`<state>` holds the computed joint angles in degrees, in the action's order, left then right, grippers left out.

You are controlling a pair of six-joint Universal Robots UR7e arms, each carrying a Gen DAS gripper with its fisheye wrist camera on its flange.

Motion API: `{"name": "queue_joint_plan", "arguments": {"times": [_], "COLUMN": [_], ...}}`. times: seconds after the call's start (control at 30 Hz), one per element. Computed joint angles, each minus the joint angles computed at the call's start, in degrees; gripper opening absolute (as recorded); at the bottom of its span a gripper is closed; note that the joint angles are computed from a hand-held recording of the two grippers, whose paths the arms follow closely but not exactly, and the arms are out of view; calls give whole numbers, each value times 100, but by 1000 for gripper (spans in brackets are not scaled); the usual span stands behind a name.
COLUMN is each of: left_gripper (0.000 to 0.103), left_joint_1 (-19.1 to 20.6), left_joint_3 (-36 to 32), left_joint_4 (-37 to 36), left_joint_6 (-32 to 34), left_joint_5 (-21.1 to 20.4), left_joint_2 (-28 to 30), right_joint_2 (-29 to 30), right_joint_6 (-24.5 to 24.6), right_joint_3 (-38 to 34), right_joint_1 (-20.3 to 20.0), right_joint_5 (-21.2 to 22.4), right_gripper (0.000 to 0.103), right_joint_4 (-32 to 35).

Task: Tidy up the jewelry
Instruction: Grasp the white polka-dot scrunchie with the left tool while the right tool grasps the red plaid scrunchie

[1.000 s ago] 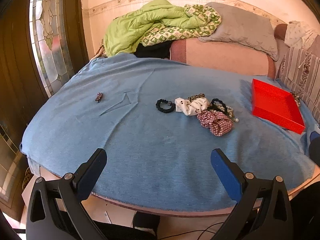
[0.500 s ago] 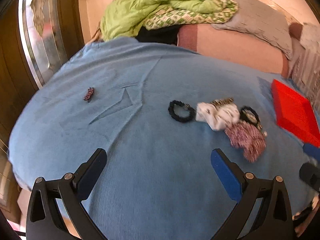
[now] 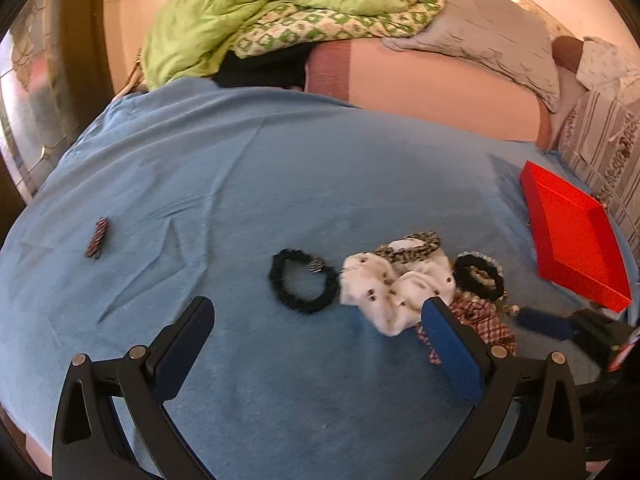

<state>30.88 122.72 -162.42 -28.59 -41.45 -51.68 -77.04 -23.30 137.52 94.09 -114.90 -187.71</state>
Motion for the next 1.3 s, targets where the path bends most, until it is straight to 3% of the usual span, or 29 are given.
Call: {"name": "queue_joint_plan", "arguments": {"times": [0.07, 0.1, 0.17, 0.23, 0.27, 0.33, 0.43, 0.67, 0.73, 0.77, 0.83, 0.87, 1.07, 1.17, 1.23, 1.3], "left_gripper": [103, 103, 102, 92, 89, 72, 61, 49, 48, 47, 30, 28, 19, 18, 17, 17], "left_joint_1": [34, 45, 74, 113, 145, 199, 294, 418, 434, 443, 484, 488, 443, 403, 379, 359], "left_joint_3": [-78, -105, -150, -217, -259, -325, -471, -775, -859, -884, -951, -967, -961, -920, -876, -824], "left_joint_4": [-31, -29, -32, 1, 45, 156, 344, 636, 697, 707, 691, 693, 635, 575, 512, 465], "left_joint_6": [84, 100, 150, 198, 206, 192, 213, 228, 256, 277, 359, 377, 508, 566, 602, 621], "left_joint_5": [-68, -88, -127, -162, -218, -307, -486, -508, -428, -408, -400, -366, -246, -201, -179, -164], "left_joint_2": [72, 90, 124, 172, 194, 232, 336, 644, 748, 781, 863, 888, 905, 879, 849, 795], "right_joint_2": [4, 20, 34, -67, -159, -357, -631, -776, -738, -710, -745, -759, -597, -411, -360, -339], "right_joint_6": [16, -47, -296, -382, -390, -381, -380, -412, -372, -376, -386, -374, -312, -226, -111, -71], "right_joint_3": [-20, -26, -3, 62, 96, 164, 250, 307, 285, 280, 312, 316, 220, 95, 41, -12], "right_joint_1": [-103, -102, -46, -58, -94, -168, -265, -383, -386, -380, -395, -400, -399, -366, -390, -360], "right_joint_5": [171, 172, 111, 201, 294, 448, 673, 803, 730, 709, 754, 770, 747, 599, 634, 630], "right_gripper": [62, 44, 21, 19, 14, 12, 12, 13, 17, 24, 32, 35, 36, 35, 19, 14], "right_joint_4": [218, 277, 255, 227, 263, 322, 395, 603, 692, 659, 537, 516, 468, 570, 629, 663]}}
